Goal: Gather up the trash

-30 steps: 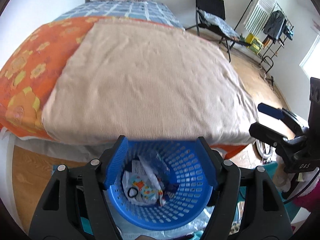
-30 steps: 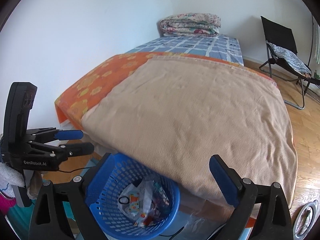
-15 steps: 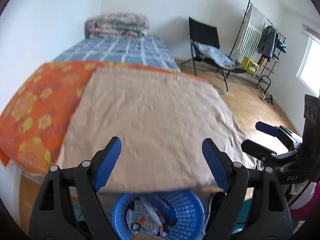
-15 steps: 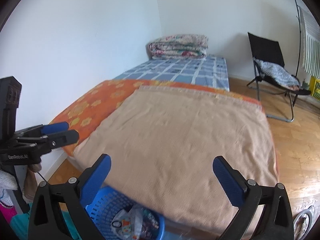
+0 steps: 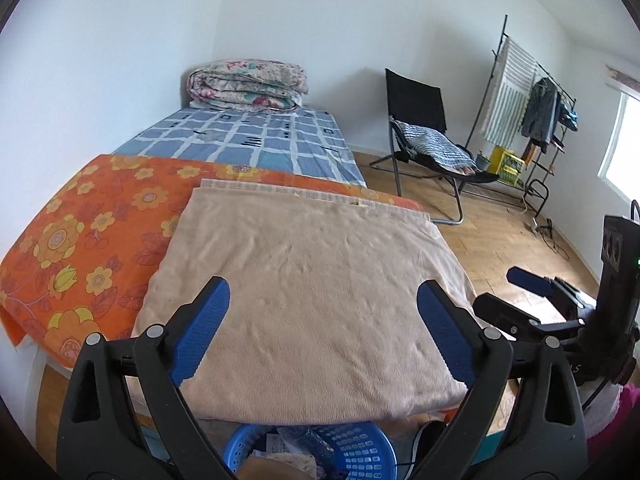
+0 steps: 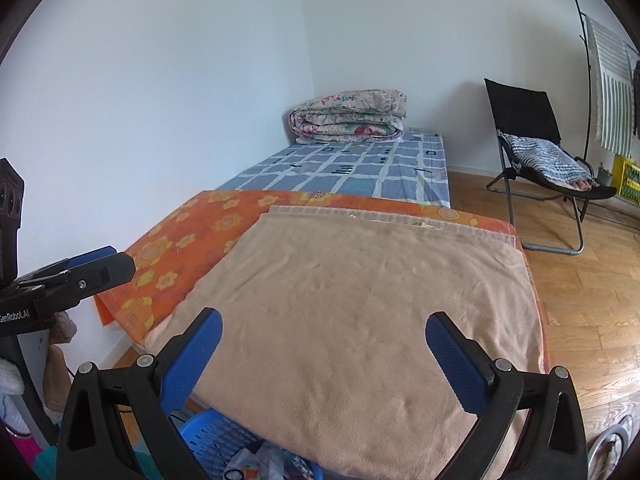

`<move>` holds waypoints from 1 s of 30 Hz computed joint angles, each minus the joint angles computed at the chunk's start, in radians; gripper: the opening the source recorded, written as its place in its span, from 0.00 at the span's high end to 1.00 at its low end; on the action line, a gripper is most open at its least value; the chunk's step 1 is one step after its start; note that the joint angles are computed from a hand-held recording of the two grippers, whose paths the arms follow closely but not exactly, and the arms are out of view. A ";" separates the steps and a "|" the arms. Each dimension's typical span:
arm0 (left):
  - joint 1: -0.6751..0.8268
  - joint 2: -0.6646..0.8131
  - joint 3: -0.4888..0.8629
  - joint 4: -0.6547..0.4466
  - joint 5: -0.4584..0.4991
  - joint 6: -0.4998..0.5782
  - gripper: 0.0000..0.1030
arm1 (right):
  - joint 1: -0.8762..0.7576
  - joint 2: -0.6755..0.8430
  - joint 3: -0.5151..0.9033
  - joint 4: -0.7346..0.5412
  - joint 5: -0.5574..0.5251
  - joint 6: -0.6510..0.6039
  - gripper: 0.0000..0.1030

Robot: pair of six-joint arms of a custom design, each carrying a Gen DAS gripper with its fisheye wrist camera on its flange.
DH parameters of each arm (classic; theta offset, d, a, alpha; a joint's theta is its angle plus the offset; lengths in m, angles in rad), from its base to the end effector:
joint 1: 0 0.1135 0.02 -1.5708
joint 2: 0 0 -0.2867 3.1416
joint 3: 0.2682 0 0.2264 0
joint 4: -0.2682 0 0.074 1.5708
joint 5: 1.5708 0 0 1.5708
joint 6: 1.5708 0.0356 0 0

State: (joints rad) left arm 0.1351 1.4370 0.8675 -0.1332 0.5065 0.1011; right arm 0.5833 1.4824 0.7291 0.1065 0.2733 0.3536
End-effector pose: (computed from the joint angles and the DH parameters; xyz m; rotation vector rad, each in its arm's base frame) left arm 0.2780 0.0204 0.2625 0.2255 2.1946 -0.4433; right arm 0.2401 0.1470 0.2283 -0.1022 2.1964 0.2240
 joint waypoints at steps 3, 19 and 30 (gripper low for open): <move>0.005 0.034 0.020 -0.009 -0.003 -0.008 0.01 | -0.012 0.015 0.008 0.002 -0.028 0.006 0.00; -0.006 0.099 0.023 -0.034 -0.017 -0.006 0.01 | -0.064 0.048 -0.006 0.022 -0.106 0.053 0.00; -0.014 0.100 0.011 -0.015 -0.030 -0.014 0.01 | -0.044 0.041 -0.012 0.023 -0.060 0.051 0.00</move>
